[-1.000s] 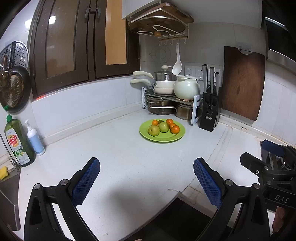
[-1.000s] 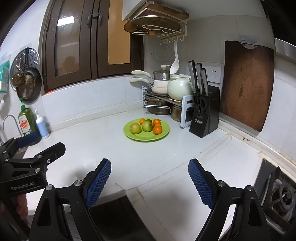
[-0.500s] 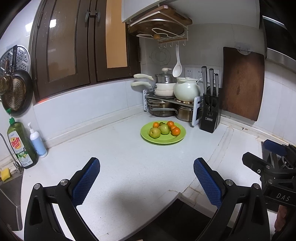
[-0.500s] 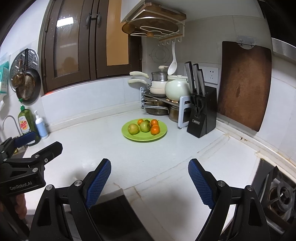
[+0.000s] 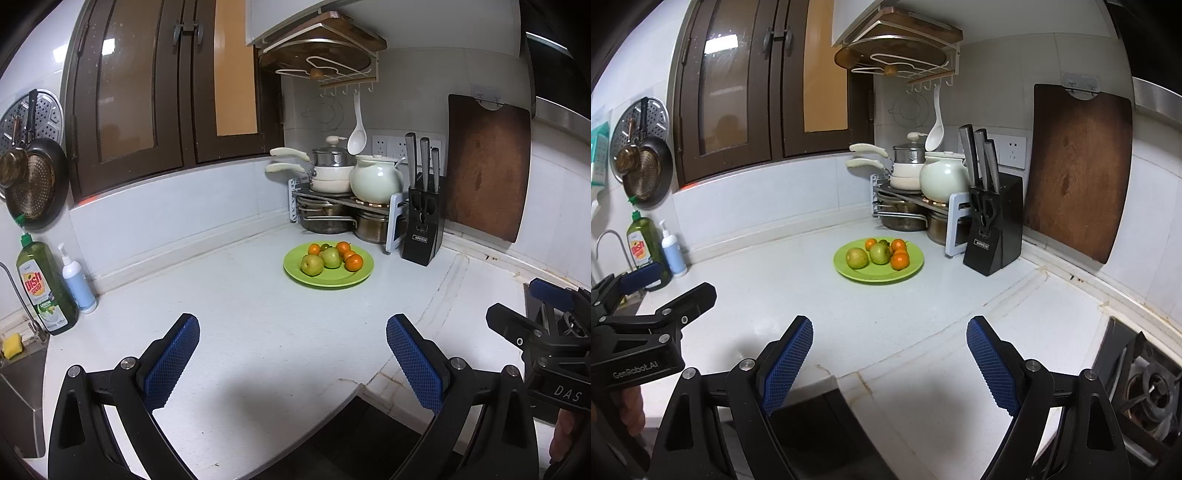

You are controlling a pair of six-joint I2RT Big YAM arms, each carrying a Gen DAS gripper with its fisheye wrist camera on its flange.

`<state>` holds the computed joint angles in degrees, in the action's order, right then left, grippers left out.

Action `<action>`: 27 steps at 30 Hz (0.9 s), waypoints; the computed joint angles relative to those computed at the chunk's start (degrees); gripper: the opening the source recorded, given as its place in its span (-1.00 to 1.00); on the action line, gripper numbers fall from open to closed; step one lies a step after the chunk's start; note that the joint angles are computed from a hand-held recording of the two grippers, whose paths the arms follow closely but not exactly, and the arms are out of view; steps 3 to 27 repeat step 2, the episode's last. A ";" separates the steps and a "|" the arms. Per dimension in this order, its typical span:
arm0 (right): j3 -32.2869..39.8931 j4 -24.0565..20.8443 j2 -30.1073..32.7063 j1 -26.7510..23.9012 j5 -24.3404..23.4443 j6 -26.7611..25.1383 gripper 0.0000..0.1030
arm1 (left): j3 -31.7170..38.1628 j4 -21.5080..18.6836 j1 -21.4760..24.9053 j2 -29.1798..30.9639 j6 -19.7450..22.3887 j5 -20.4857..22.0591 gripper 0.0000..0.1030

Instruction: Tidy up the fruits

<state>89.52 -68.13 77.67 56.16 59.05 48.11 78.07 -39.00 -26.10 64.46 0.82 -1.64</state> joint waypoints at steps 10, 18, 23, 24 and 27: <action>-0.01 0.15 0.01 -0.08 -0.14 -0.15 0.67 | -0.14 0.28 0.14 -0.02 -0.02 0.18 1.00; -0.01 0.15 0.01 -0.08 -0.14 -0.15 0.67 | -0.14 0.28 0.14 -0.02 -0.02 0.18 1.00; -0.01 0.15 0.01 -0.08 -0.14 -0.15 0.67 | -0.14 0.28 0.14 -0.02 -0.02 0.18 1.00; -0.01 0.15 0.01 -0.08 -0.14 -0.15 0.67 | -0.14 0.28 0.14 -0.02 -0.02 0.18 1.00; -0.01 0.15 0.01 -0.08 -0.14 -0.15 0.67 | -0.14 0.28 0.14 -0.02 -0.02 0.18 1.00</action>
